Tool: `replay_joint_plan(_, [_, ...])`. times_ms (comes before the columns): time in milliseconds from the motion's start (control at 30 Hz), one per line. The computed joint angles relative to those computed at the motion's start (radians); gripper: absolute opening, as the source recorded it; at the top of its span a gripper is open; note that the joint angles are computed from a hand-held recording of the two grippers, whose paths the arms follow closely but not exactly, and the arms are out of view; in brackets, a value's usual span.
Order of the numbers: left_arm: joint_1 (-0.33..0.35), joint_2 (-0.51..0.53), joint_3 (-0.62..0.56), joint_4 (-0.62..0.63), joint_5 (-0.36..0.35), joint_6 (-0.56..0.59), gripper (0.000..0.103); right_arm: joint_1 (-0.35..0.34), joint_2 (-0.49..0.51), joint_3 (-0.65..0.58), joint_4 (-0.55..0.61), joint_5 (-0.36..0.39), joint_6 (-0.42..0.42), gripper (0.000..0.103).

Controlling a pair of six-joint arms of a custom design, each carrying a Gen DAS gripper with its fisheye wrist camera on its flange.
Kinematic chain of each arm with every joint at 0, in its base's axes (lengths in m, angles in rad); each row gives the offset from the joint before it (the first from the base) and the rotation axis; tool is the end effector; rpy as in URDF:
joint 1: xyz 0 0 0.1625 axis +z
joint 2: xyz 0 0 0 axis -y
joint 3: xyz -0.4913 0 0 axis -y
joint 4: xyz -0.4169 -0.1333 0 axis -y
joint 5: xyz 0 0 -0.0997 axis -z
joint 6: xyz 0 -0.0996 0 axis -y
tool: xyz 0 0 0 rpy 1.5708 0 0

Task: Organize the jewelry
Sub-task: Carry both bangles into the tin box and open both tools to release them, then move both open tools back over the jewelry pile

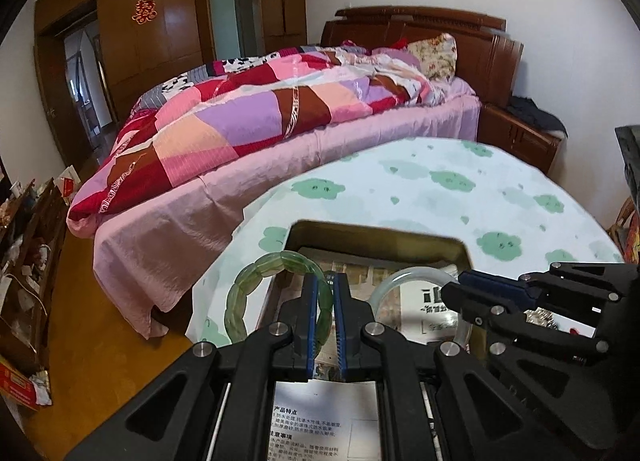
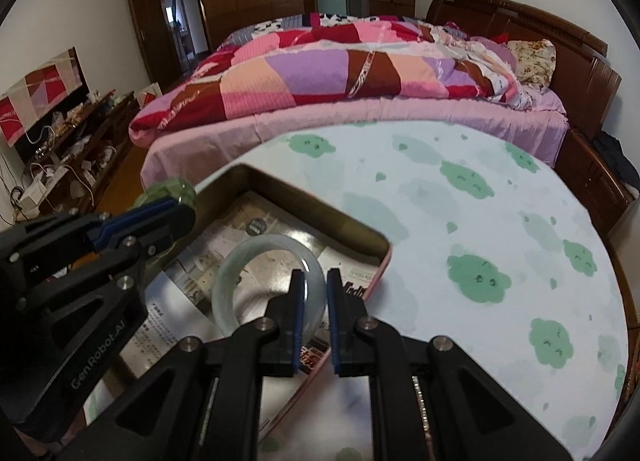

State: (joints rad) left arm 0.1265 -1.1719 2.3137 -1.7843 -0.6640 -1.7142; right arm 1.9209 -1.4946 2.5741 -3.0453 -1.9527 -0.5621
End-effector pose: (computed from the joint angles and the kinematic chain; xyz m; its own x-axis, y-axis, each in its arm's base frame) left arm -0.3451 -0.2573 0.1195 -0.6666 -0.1736 -0.7249 0.4571 0.6730 -0.5815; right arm 0.2144 -0.3067 0.2378 -0.6104 -0.6174 0.4962 -0.7587 0.6358 -0.1423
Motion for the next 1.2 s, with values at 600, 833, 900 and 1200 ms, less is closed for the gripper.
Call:
replay_joint_plan(600, [0.040, 0.014, 0.012, -0.062, -0.022, 0.072, 0.010, -0.002, 0.022, 0.008, -0.036, -0.026, -0.013, 0.024])
replay_joint_plan(833, [-0.009, -0.005, 0.013, -0.002, -0.016, -0.028, 0.062, -0.007, -0.060, 0.017, -0.014, 0.002, -0.043, 0.054])
replay_joint_plan(900, [-0.030, -0.007, 0.011, 0.017, -0.019, -0.050, 0.062, -0.021, -0.100, 0.022, 0.001, 0.010, -0.059, 0.063])
replay_joint_plan(1200, [-0.134, 0.054, 0.024, -0.111, -0.068, -0.038, 0.062, -0.155, -0.368, 0.053, 0.153, 0.054, -0.162, 0.074])
